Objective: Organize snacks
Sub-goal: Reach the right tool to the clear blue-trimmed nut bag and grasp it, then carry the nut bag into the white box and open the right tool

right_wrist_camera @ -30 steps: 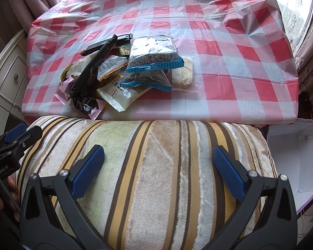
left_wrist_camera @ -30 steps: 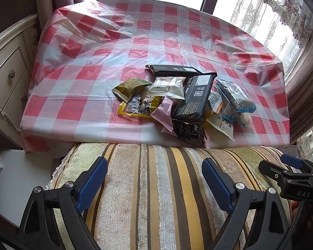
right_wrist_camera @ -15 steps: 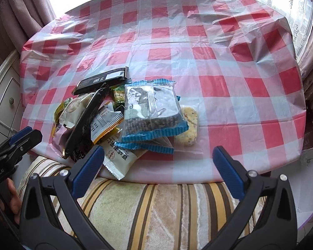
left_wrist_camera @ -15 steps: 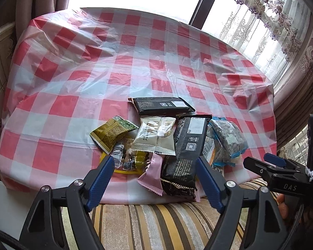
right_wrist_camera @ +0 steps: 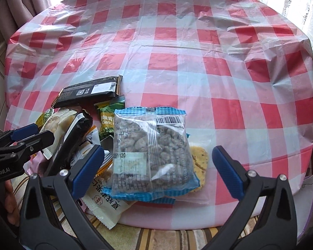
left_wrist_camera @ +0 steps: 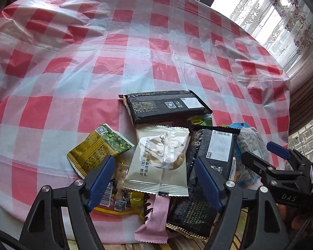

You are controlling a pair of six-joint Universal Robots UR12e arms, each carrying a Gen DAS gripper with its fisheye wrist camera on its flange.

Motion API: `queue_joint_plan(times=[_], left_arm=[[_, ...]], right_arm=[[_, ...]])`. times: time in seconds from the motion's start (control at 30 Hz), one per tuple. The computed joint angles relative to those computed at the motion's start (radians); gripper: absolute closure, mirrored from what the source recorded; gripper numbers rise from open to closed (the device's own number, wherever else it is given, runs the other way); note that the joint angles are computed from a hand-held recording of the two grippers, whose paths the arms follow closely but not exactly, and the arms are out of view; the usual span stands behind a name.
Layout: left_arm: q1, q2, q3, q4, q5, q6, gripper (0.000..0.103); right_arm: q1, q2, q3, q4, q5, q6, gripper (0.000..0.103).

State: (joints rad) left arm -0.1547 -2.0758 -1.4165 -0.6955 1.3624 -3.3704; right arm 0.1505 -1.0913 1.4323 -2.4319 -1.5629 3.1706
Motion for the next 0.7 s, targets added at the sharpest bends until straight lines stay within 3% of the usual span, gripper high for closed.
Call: queue_joint_plan(times=[0.07,0.13,0.17,0.43,0.7], left_arm=[[-0.006,-0.012,0.019,-0.02,0.014,0.012,0.026],[-0.009,-0.021,0.034,-0.045,0.019,0.018,0.045],[-0.01,-0.025,0.041,-0.056,0.023,0.02,0.045],[-0.019,-0.014,0.026,-0.029,0.069,0.022,0.056],[-0.029,0.017,-0.011,0.039,0.128,-0.001,0.056]], right_arm=[[0.002,0.008,-0.01,0.006,-0.008,-0.007,0.005],[0.0,0.013,-0.017,0.025,0.002,-0.011,0.019],[-0.004,0.013,-0.016,0.029,0.024,-0.013,0.025],[-0.016,-0.003,0.012,0.002,0.074,0.0,0.035],[-0.039,-0.034,0.056,-0.06,0.131,0.038,0.036]])
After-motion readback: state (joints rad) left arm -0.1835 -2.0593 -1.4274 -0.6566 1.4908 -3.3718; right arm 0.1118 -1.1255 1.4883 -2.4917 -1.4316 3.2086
